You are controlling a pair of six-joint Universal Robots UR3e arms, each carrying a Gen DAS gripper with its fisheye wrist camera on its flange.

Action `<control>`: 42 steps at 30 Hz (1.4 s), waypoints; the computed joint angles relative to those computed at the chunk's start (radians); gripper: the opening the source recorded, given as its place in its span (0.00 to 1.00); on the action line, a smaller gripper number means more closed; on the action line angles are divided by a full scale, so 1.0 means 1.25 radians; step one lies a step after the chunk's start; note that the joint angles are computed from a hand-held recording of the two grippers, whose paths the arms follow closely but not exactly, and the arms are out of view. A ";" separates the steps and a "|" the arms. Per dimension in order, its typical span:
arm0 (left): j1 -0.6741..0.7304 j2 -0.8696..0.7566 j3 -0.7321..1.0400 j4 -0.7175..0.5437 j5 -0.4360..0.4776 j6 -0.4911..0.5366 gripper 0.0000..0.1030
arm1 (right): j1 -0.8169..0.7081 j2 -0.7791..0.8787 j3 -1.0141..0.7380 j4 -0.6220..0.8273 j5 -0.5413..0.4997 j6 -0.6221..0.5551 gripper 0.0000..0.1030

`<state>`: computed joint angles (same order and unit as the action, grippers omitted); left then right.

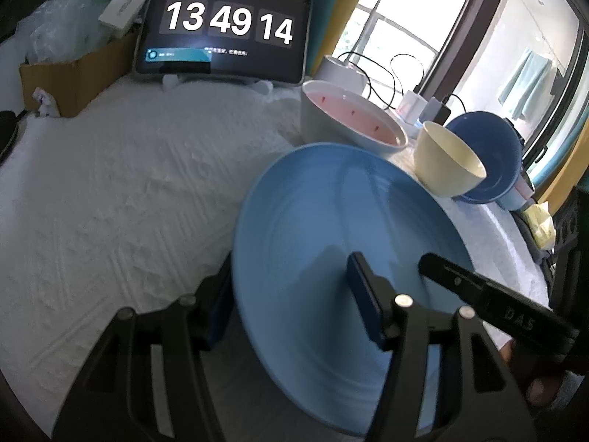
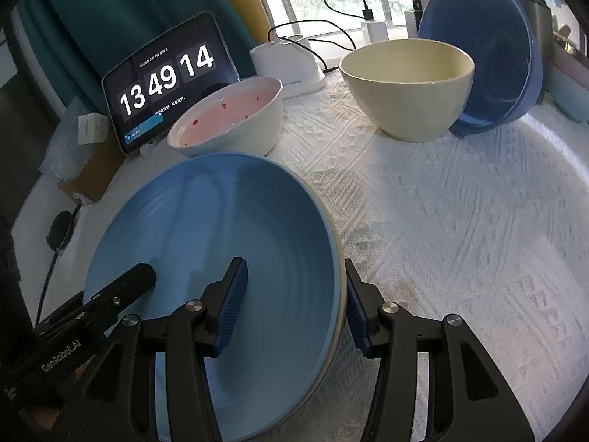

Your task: Organize plates and bowls

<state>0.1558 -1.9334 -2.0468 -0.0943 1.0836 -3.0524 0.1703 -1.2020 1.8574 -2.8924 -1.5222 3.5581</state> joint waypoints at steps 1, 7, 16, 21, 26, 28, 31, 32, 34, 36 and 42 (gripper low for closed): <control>0.001 0.000 0.000 -0.001 -0.003 -0.001 0.59 | -0.009 -0.008 0.007 0.005 0.018 0.001 0.52; -0.007 0.015 -0.025 0.048 0.040 -0.036 0.59 | -0.024 -0.056 0.051 0.022 0.027 -0.003 0.52; -0.049 0.101 -0.109 0.194 0.138 -0.065 0.59 | -0.093 -0.175 0.198 -0.025 0.059 -0.017 0.52; -0.078 0.149 -0.109 0.184 0.147 -0.063 0.59 | -0.112 -0.219 0.236 -0.038 0.086 -0.033 0.53; -0.125 0.164 -0.090 0.160 0.171 -0.069 0.59 | -0.143 -0.283 0.282 -0.040 0.110 -0.055 0.53; -0.145 0.170 -0.077 0.145 0.181 -0.073 0.59 | -0.158 -0.315 0.299 -0.035 0.115 -0.064 0.53; -0.182 0.174 -0.059 0.128 0.205 -0.079 0.59 | -0.187 -0.366 0.330 -0.024 0.128 -0.077 0.53; -0.193 0.175 -0.049 0.118 0.210 -0.082 0.59 | -0.198 -0.383 0.339 -0.019 0.134 -0.082 0.53; -0.218 0.175 -0.025 0.096 0.220 -0.089 0.59 | -0.228 -0.422 0.358 0.001 0.151 -0.095 0.53; -0.241 0.171 -0.003 0.082 0.233 -0.094 0.59 | -0.253 -0.455 0.376 0.014 0.168 -0.109 0.53; -0.305 0.149 0.074 0.026 0.264 -0.107 0.59 | -0.339 -0.560 0.404 0.089 0.214 -0.153 0.53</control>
<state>-0.2258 -1.7466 -1.9548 -0.0623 1.4130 -3.1862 -0.2529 -1.9020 2.3628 -2.7806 -1.2546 3.3670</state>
